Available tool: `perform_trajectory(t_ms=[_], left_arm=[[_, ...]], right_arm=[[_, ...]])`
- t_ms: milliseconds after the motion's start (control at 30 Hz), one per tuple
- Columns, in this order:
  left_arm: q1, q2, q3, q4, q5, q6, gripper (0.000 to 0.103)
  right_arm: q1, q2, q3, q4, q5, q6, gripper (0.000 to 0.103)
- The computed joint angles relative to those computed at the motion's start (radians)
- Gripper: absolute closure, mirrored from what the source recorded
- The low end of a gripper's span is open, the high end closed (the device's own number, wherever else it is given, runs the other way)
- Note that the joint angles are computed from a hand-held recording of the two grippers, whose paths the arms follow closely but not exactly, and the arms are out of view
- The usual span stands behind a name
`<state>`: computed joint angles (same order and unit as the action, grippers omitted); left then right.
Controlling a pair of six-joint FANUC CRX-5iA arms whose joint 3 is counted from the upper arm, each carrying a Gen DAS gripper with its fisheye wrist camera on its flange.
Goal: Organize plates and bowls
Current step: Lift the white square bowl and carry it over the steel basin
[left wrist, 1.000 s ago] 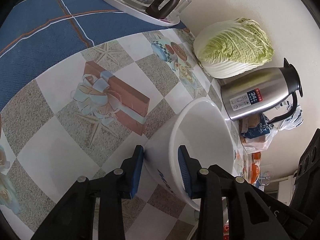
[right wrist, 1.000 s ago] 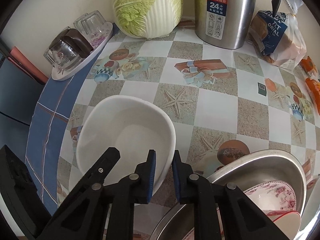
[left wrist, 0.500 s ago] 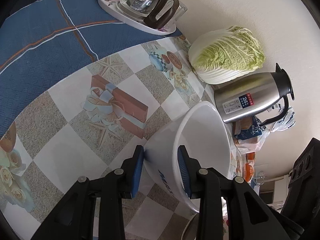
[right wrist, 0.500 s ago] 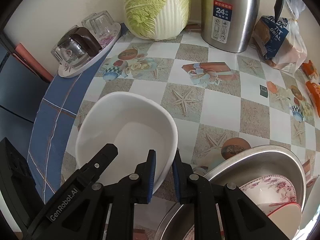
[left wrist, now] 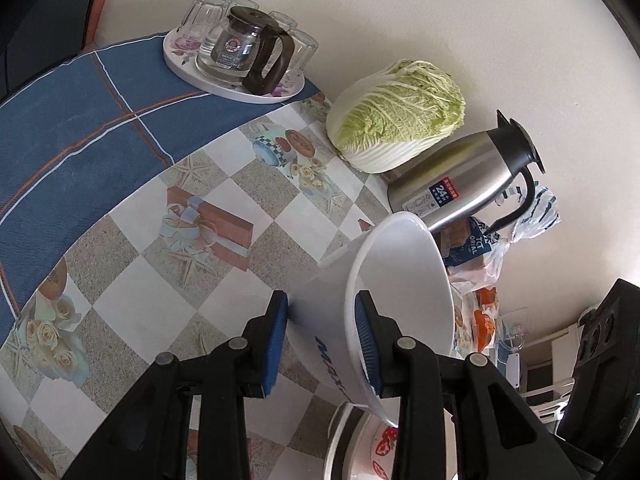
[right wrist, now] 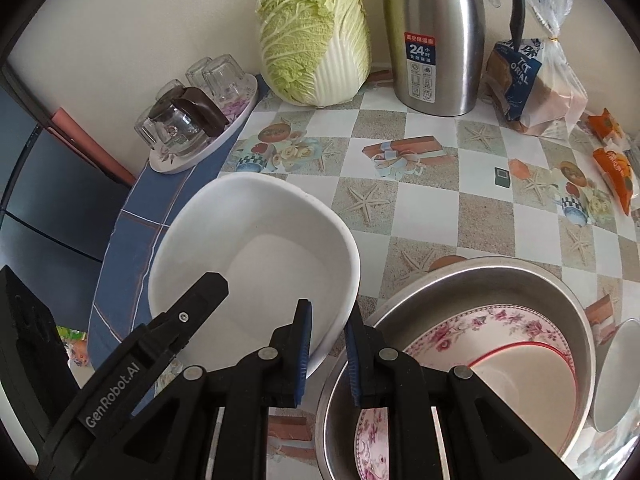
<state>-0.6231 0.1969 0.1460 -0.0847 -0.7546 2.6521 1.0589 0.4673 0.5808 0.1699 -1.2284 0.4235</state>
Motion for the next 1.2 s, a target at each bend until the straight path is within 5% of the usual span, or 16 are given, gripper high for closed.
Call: perform_trajectory(t_ms=[700,1200], left_arm=[[-0.201,0.054,0.259,-0.198,-0.201,-0.05,0.068],[-0.284,0.157,0.434,-0.228,-0.298,-0.155,0.068]], right_arm=[[0.127,-0.38,-0.512,0.298,0.216,-0.41,0.084],[0.216,-0.571,-0.809,0.57,0.249,-0.757,0.083]])
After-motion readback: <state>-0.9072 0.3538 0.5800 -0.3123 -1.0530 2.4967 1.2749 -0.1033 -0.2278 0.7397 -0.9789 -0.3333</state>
